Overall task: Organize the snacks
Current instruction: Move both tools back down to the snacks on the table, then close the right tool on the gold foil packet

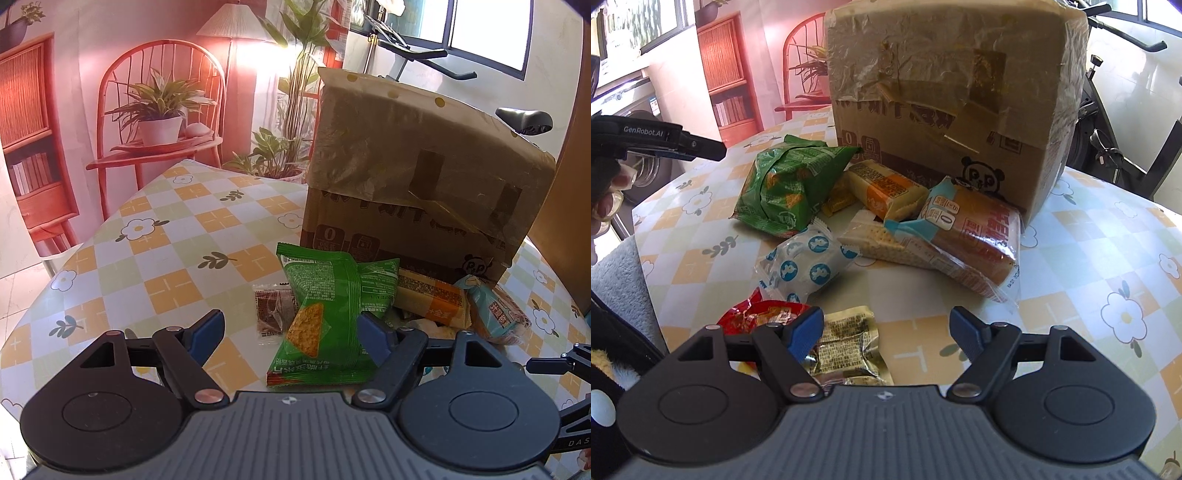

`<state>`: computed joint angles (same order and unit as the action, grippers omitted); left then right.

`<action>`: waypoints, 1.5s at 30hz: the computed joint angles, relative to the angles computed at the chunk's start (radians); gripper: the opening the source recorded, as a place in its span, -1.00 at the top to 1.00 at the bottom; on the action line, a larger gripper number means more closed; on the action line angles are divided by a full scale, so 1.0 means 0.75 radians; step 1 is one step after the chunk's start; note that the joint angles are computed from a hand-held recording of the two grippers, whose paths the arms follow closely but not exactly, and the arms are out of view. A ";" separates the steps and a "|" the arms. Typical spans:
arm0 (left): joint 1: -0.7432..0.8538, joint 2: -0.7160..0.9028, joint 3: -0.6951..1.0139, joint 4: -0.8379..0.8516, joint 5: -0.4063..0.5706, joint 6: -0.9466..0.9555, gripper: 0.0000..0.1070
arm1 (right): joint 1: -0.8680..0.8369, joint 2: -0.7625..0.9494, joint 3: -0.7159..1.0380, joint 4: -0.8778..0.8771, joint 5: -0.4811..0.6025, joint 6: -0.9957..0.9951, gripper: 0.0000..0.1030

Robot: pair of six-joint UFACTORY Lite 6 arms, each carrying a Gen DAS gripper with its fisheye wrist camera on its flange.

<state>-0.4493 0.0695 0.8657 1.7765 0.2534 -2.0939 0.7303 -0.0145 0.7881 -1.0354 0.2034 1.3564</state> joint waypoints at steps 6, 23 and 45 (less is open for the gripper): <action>0.001 0.008 -0.004 -0.019 -0.013 0.006 -0.50 | 0.021 0.025 0.031 0.434 0.010 -0.493 -0.51; 0.010 0.051 0.017 0.004 -0.062 -0.009 -0.50 | 0.055 0.154 0.109 0.556 0.072 -0.661 -0.44; -0.024 0.087 0.010 -0.037 -0.222 0.118 -0.34 | 0.112 0.158 0.079 0.020 0.068 -0.036 -0.09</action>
